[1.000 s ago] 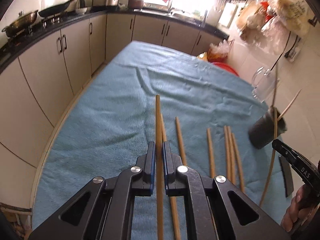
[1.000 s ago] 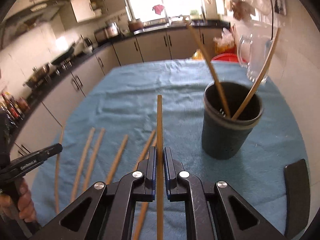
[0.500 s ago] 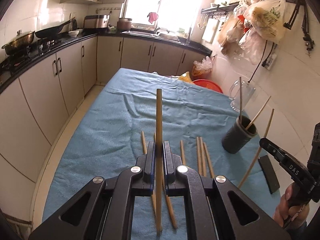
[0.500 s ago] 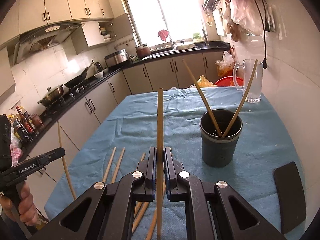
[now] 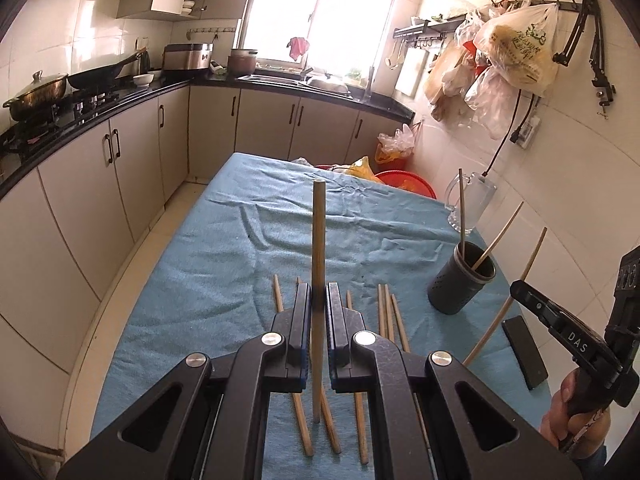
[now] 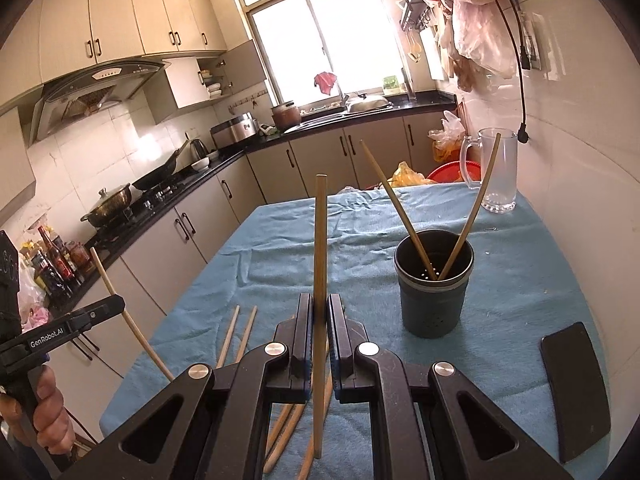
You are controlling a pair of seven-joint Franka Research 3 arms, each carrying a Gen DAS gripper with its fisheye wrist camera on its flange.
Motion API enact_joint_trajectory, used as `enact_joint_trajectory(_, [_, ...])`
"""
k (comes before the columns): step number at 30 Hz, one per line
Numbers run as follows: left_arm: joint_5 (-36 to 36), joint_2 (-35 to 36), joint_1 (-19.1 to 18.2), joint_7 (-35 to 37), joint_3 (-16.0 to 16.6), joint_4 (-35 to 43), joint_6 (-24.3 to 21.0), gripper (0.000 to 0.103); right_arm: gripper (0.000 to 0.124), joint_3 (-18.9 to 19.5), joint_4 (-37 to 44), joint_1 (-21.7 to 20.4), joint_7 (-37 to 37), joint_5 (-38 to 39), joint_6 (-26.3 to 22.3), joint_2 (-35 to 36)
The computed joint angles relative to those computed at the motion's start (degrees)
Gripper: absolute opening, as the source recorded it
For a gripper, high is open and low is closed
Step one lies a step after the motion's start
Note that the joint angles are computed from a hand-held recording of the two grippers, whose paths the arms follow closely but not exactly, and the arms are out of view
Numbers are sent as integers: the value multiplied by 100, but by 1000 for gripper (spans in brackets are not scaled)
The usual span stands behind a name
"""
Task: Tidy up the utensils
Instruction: 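Lift the chopstick upright with the right tool toward the cup while the left tool carries its own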
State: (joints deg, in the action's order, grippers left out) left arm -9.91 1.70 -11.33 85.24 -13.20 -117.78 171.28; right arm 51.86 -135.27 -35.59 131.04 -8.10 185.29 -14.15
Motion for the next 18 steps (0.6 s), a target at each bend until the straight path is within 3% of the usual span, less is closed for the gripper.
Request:
enact_joint_trajectory(11, [-44, -10, -43, 81, -40, 112, -40, 6, 7, -554, -201, 557, -284, 460, 153, -106])
enact_joint_trajectory(18, [42, -17, -113, 61, -54, 215, -83, 6, 7, -627, -330, 620, -479, 901, 244, -256])
